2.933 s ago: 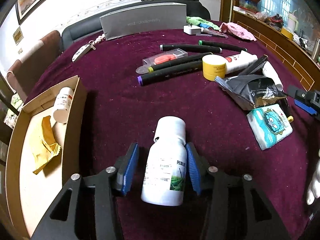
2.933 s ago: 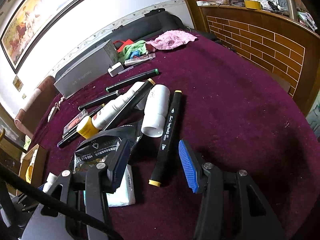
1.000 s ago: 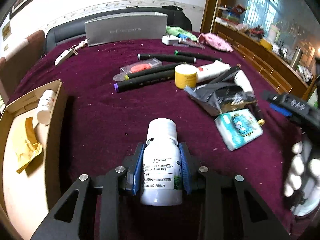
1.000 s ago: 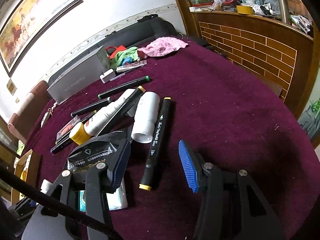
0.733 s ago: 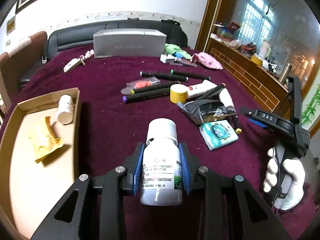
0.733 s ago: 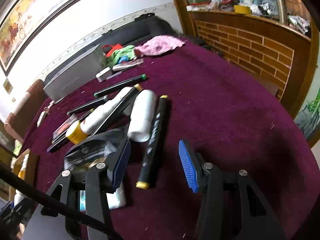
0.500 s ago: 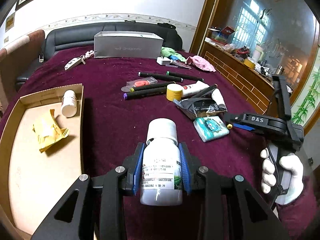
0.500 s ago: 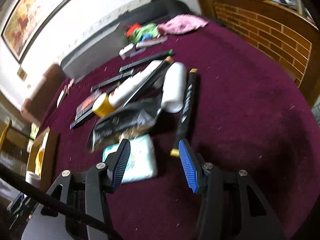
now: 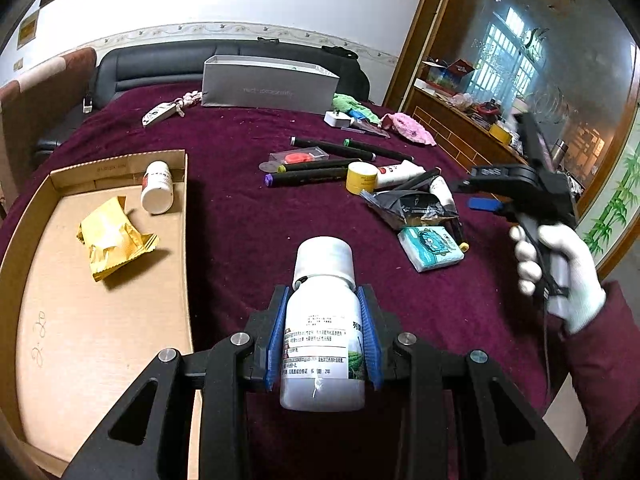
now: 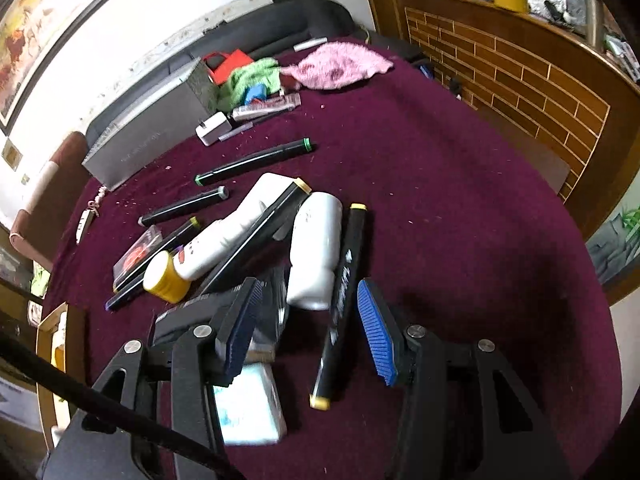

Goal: Organize objects
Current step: 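Grasp the white cylindrical bottle with the right gripper while the left gripper holds its bottle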

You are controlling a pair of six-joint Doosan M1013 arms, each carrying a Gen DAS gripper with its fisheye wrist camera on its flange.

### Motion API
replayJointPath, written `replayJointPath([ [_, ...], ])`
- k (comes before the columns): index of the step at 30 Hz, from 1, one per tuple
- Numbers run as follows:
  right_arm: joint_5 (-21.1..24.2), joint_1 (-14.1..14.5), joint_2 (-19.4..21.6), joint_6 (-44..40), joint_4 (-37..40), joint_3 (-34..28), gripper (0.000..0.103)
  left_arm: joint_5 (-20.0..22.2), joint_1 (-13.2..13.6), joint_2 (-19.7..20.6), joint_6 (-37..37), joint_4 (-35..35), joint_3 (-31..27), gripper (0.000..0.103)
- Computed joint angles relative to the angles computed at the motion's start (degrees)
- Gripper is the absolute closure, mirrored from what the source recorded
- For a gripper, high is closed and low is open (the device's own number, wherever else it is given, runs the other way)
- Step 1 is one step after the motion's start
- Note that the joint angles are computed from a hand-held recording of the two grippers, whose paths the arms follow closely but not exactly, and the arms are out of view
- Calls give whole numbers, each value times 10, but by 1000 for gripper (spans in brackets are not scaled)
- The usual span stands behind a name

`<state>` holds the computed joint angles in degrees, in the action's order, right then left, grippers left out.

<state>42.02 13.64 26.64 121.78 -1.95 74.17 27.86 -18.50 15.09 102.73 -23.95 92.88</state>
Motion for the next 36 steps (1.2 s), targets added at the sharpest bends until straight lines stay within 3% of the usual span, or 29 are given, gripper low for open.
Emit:
replayJointPath([
  [7,33,-10,35,-20,28,-41,76,4,-5,2,-15,22,-4,74],
  [13,66,-6,55,1,-5,-76,74,12,-7,4,-25,31,-6,74],
  [17,97,-11,70,1,23,-101,71,9,-8,1,-31,34,-3,74],
  [22,103,-13,77,20,23,-107,71,11,-8,2,-36,39,-4,74],
  [30,97,-9,75,32,4,-104,71,13,-9,2,-40,41,-4,74],
  [36,62,-18,46,19,52,-60,71,3,-3,-3,-33,27,1,74],
])
